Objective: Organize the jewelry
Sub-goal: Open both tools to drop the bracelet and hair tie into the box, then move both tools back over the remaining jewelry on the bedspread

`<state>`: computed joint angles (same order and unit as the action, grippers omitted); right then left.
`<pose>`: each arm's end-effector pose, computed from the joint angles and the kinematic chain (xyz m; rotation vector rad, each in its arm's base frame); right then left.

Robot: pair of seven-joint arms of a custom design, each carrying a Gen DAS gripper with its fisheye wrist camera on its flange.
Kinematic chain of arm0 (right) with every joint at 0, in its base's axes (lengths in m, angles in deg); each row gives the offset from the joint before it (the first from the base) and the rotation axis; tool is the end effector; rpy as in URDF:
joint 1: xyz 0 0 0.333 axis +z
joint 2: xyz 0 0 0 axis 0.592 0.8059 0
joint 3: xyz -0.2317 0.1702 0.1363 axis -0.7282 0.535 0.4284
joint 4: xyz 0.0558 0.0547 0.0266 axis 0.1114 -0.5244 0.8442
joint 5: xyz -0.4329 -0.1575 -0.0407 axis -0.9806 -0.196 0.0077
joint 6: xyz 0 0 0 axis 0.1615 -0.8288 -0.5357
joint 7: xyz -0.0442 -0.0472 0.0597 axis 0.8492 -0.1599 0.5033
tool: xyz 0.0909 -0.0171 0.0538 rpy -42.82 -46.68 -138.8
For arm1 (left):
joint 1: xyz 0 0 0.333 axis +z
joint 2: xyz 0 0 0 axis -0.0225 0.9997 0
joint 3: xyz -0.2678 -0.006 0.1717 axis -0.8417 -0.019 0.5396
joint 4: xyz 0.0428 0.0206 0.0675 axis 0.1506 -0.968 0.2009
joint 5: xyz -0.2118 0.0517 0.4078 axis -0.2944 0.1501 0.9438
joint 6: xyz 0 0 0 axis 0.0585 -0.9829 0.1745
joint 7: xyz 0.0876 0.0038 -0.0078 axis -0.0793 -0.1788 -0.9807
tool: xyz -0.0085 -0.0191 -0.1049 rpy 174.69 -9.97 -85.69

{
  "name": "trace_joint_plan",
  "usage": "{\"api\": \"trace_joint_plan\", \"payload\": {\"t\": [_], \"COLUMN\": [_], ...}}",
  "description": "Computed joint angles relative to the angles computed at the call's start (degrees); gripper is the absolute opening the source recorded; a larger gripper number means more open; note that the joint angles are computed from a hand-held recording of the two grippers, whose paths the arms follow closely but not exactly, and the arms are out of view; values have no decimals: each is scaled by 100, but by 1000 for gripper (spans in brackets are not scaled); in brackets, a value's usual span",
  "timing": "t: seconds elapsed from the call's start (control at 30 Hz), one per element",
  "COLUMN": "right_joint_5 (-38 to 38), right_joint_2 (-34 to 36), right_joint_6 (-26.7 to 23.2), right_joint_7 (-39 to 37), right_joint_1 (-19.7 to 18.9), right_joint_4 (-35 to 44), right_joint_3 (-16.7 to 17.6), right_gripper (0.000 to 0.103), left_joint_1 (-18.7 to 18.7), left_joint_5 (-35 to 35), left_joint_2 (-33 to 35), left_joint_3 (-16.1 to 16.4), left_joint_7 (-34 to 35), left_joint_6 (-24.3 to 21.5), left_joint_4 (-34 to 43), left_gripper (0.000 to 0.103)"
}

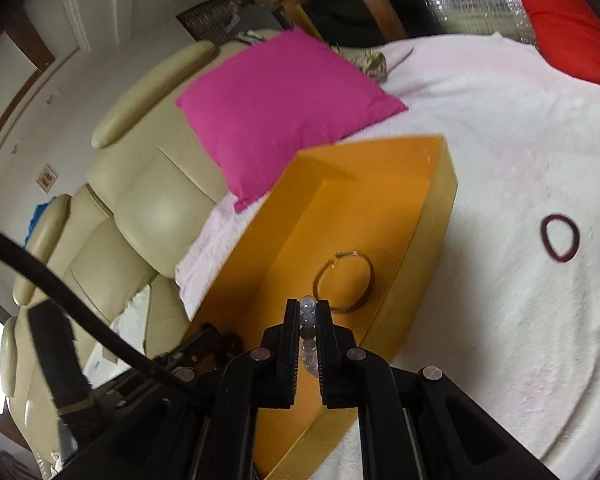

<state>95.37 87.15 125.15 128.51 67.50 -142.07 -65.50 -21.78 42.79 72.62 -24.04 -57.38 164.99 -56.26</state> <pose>0.6547 0.4399 0.4971 -1.5571 1.6506 -0.1019 0.6436 -0.3742 0.4744 -1.8931 1.7479 -0.6988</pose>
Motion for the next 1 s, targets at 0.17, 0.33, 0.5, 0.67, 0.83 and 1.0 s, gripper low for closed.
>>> {"api": "trace_joint_plan", "payload": {"t": [0.17,0.33,0.5,0.67,0.83,1.0], "right_joint_5": [87,-109,-663,-1539,-2190,-2570], "right_joint_2": [19,-353,-1031,-1833,-2678,-3459], "right_joint_6": [-320,-168,-92,-202,-341,-327], "right_joint_7": [125,282,800,1617,2408,3125], "right_joint_1": [-61,-4,-64,-278,-730,-1323], "right_joint_4": [-8,-457,-1236,-2111,-3003,-3867], "right_joint_3": [24,-128,-280,-297,-107,213], "right_gripper": [12,13,12,12,18,18], "left_joint_1": [-118,-243,-292,-392,-533,-713], "left_joint_5": [299,896,1175,1394,1547,1636], "left_joint_2": [80,32,49,110,248,423], "left_joint_3": [60,114,83,60,46,46], "left_joint_7": [-87,-453,-515,-555,-487,-343], "left_joint_6": [-281,-392,-387,-371,-381,-414], "left_joint_4": [170,186,243,354,548,786], "left_gripper": [31,47,51,55,57,58]}}
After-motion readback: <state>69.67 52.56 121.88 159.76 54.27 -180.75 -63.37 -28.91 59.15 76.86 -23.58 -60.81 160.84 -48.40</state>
